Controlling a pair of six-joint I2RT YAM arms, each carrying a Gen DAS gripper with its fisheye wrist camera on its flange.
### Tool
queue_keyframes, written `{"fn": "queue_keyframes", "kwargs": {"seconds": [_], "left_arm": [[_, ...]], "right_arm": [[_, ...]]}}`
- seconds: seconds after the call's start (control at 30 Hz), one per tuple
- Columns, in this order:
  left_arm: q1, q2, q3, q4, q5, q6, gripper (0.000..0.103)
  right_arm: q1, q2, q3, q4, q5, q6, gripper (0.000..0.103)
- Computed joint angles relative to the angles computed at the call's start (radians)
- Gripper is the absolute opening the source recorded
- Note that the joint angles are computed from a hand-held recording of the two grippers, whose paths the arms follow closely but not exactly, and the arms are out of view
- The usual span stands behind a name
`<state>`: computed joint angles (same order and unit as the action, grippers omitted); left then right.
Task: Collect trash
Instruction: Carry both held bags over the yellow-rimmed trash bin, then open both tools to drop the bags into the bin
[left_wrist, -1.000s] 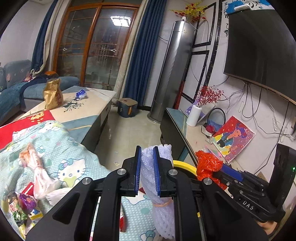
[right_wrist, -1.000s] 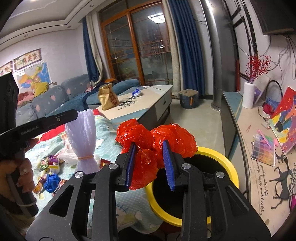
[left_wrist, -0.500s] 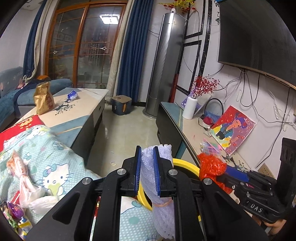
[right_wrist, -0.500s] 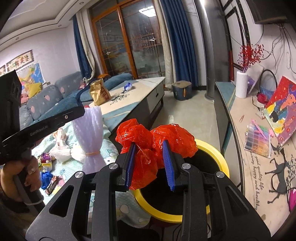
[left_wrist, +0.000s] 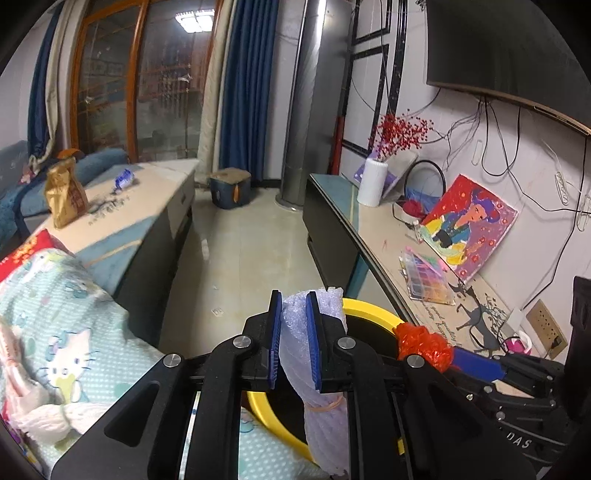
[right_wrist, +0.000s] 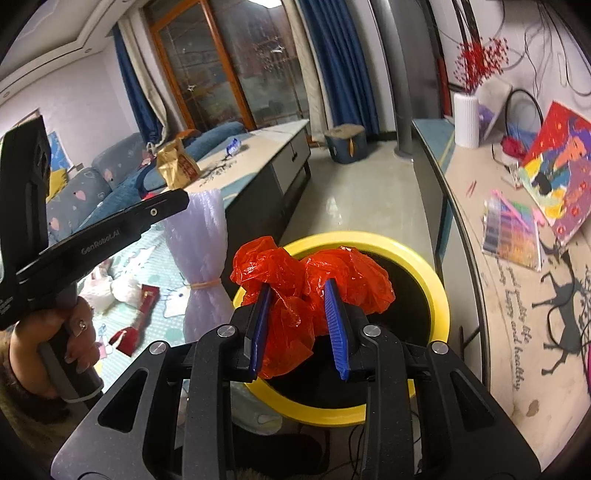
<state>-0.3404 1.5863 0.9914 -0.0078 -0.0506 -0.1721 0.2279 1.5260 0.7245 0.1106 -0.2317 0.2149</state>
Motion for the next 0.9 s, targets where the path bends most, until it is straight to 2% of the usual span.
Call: {"fn": "queue_keyframes", "kwargs": {"seconds": [0.13,0.17,0.2,0.23,0.27,0.3,0.33,0.4,0.47,0.53,0.6,0.67,0.73,0.9], "left_arm": [[0.017,0.047,0.032,-0.019,0.042,-0.021,0.017],[0.023,0.056,0.039,-0.026,0.058,-0.024,0.020],[0.027,0.060,0.042,-0.030,0.063,-0.027,0.028],[0.033,0.063,0.045,-0.035,0.072,-0.029,0.034],[0.037,0.065,0.049,-0.038,0.083,-0.031,0.046],[0.043,0.063,0.046,-0.039,0.092,-0.036,0.052],[0.048,0.058,0.039,-0.035,0.093,-0.042,0.053],[0.056,0.052,0.033,-0.039,0.095,-0.050,0.063],[0.072,0.036,0.022,-0.054,0.108,-0.060,0.067],[0.080,0.009,0.002,-0.050,0.101,-0.062,0.076],[0.103,-0.040,-0.032,-0.053,0.098,-0.064,0.090],[0.124,-0.080,-0.056,-0.065,0.098,-0.061,0.095],[0.143,-0.126,-0.081,-0.077,0.086,-0.051,0.096],[0.210,-0.262,-0.151,-0.103,0.078,-0.019,0.096]], "right_arm": [[-0.012,0.034,0.013,-0.013,0.002,0.016,0.033],[-0.015,0.038,0.014,-0.014,0.002,0.016,0.036],[-0.017,0.043,0.014,-0.013,0.009,0.017,0.037],[-0.018,0.044,0.013,-0.012,0.017,0.021,0.042],[-0.018,0.041,0.010,-0.010,0.023,0.027,0.048],[-0.017,0.041,0.008,-0.006,0.028,0.030,0.049],[-0.018,0.042,0.010,-0.007,0.032,0.029,0.049],[-0.013,0.041,0.007,-0.003,0.039,0.028,0.050],[-0.003,0.032,0.002,0.002,0.058,0.028,0.056],[0.016,0.014,-0.007,0.012,0.085,0.024,0.059],[0.038,-0.005,-0.017,0.027,0.104,0.027,0.061],[0.066,-0.020,-0.026,0.048,0.129,0.029,0.062],[0.099,-0.040,-0.040,0.072,0.167,0.033,0.077],[0.199,-0.075,-0.042,0.080,0.236,0.013,0.080]]}}
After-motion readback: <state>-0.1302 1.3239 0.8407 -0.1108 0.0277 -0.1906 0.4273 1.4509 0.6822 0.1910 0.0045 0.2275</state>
